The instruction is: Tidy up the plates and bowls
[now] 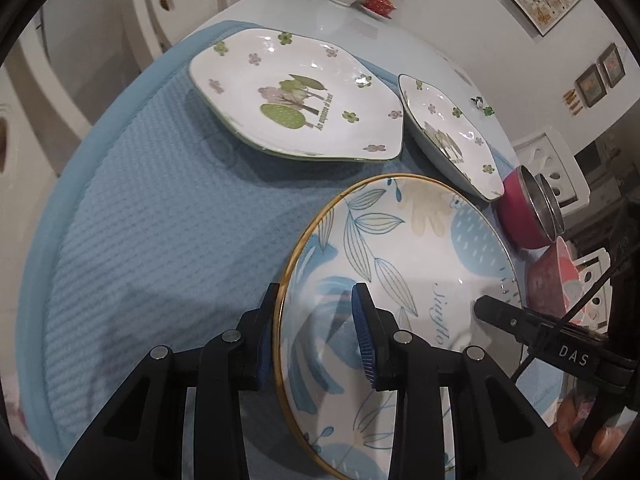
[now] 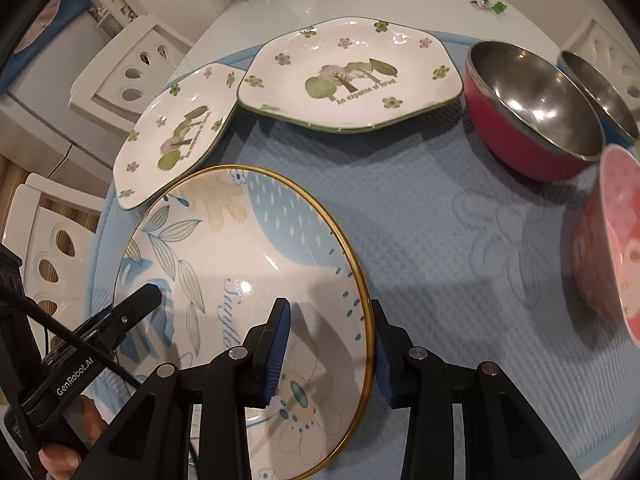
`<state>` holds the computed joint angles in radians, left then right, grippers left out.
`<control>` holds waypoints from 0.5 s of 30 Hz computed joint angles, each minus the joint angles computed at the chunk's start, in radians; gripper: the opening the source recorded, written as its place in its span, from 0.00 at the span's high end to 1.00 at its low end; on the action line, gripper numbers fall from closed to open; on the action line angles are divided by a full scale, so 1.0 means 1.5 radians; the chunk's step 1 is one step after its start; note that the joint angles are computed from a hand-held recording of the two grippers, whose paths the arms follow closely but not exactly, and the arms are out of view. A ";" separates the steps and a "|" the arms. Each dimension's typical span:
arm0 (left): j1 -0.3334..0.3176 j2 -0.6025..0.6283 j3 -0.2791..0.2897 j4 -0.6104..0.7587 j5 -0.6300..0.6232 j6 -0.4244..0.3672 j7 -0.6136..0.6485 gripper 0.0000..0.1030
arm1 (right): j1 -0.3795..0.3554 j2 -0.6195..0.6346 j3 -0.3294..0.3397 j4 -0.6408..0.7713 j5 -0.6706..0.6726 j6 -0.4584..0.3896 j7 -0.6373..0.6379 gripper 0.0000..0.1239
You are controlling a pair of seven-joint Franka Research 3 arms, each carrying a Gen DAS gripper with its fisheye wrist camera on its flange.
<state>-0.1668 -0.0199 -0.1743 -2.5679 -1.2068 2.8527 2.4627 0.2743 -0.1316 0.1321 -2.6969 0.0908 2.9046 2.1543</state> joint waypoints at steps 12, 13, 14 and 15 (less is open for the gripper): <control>-0.023 -0.147 0.061 -0.128 0.179 -0.015 -0.147 0.70 | 0.072 -0.097 0.029 -0.043 0.075 -0.089 0.009 0.70; -0.026 -0.151 0.069 -0.133 0.193 -0.014 -0.154 0.70 | 0.085 -0.094 0.022 -0.044 0.094 -0.091 -0.004 0.70; -0.028 -0.156 0.077 -0.139 0.205 -0.014 -0.162 0.70 | 0.102 -0.091 0.015 -0.047 0.122 -0.094 -0.022 0.70; -0.031 -0.160 0.085 -0.146 0.216 -0.015 -0.169 0.70 | 0.111 -0.088 0.012 -0.047 0.139 -0.097 -0.034 0.70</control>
